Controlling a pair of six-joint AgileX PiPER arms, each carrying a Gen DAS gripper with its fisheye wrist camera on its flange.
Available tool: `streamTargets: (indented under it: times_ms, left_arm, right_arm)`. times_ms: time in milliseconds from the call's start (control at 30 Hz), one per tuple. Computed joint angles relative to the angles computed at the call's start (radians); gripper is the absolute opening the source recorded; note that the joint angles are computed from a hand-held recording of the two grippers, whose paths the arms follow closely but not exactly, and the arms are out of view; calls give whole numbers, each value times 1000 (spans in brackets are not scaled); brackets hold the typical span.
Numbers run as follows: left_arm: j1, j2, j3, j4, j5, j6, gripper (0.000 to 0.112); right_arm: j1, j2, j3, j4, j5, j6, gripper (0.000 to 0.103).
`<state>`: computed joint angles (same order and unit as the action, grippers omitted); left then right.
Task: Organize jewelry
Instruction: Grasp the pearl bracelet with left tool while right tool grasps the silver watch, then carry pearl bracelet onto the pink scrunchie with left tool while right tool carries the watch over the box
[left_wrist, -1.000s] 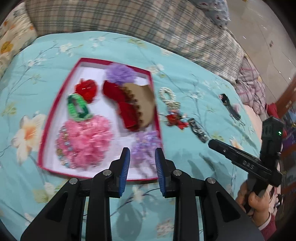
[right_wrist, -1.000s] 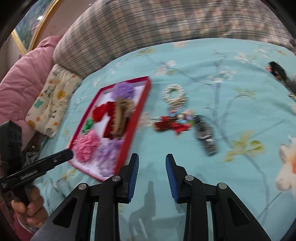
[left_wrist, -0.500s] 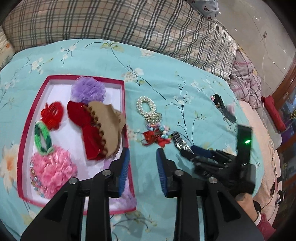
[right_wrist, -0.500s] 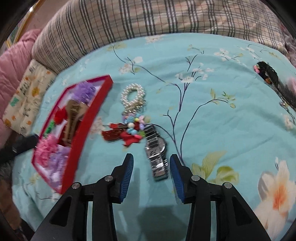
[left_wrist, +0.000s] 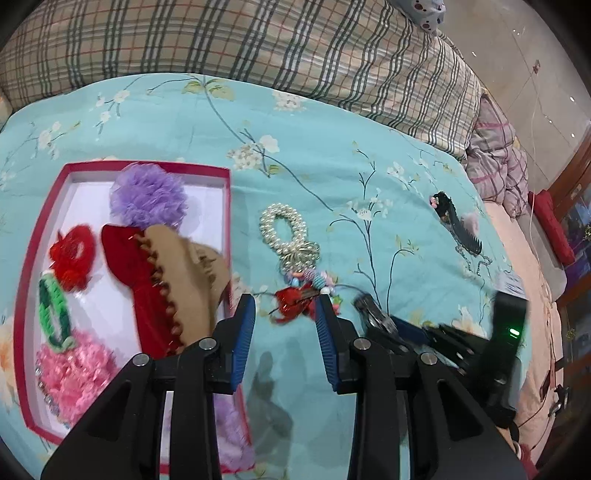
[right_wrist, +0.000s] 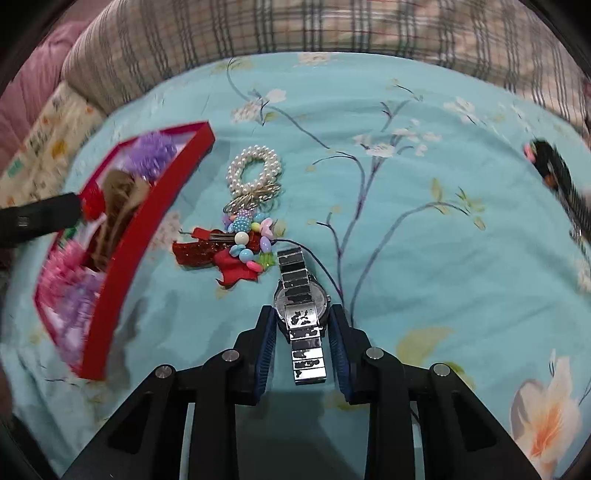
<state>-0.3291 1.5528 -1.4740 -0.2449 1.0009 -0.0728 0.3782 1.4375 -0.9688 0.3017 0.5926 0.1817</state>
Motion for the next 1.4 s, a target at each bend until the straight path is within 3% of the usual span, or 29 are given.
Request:
streamTargets:
  times_ms: [133,333,567,700,733,767,800,867,900,1033,1400]
  left_arm:
    - [-46,84,-81,22,11,-40,53]
    - [-122,269,-262,107,49,-120,53]
    - [-165,478,-490,225,150,-192,53]
    - [-165,547,-541,240,173,-200,53]
    - [-164,552,-538,243,165,-201,48]
    - [-168,548,-522,261,146,-208,38]
    - [-169,541,-506,266,128,-204,38]
    - [-163,518,-470,245,92,-182,15]
    - [-160,504,-454,231,77,-168,11]
    - [-137,447,-395,175,44,-134,2]
    - [-76,236,-189,57,-21,-55,1]
  right_arm:
    - [-106,-84,78,206,10,-150,29]
    - [-265,-204,158,385,75,-293,29]
    - [-353,-236,179,485,120,-387,29]
    - [-377,-232,187,524,123,-424,29]
    - [-385,-227,187,540,126,-439,29]
    - [-393,-228,191,552,130,-450,29]
    - [-394,-229,193,556,129,-452,29]
    - [-399,-232,199,561,132,-459,29]
    - [-397,-233,202,561,130,-456,29]
    - [-383,-229,200,558,122,-447,29]
    - [-309,-232,166,516,86,-379,29]
